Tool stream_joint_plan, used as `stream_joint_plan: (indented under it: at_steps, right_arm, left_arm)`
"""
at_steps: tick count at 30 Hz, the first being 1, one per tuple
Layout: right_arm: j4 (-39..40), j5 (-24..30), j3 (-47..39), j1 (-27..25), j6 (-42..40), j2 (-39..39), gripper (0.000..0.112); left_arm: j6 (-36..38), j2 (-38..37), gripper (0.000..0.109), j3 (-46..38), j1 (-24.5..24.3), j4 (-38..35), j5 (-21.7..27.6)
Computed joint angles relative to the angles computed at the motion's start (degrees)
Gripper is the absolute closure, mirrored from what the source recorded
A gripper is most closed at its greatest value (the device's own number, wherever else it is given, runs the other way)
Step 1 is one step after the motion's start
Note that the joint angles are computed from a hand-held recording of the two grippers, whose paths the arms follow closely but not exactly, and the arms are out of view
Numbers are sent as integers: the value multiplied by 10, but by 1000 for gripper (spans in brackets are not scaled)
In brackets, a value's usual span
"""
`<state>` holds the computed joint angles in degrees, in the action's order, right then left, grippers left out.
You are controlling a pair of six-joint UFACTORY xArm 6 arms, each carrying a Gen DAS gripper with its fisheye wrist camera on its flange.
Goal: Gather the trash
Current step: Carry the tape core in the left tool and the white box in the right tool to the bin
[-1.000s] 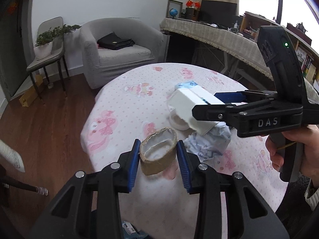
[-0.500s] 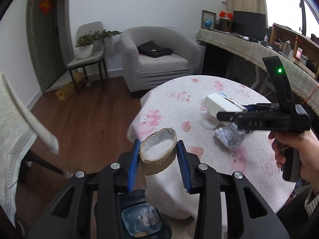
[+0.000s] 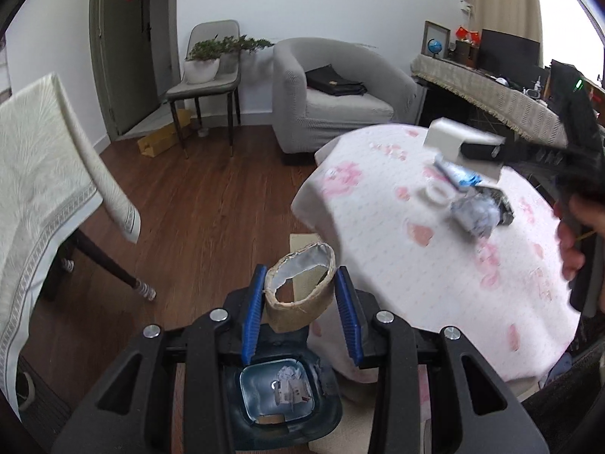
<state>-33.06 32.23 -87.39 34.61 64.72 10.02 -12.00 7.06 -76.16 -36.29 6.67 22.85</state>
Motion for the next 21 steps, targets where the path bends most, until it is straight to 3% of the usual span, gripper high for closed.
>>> stream_joint_plan:
  at_steps: [10, 16, 21]
  right_arm:
    - [39, 13, -79, 37, -76, 55, 52]
    - [110, 7, -142, 53, -140, 111, 52]
    - [157, 11, -204, 61, -178, 161, 52]
  left_arm:
    - [15, 4, 69, 34, 26, -17, 6]
    - [55, 19, 69, 39, 40, -70, 30]
    - [64, 29, 69, 50, 53, -69, 48]
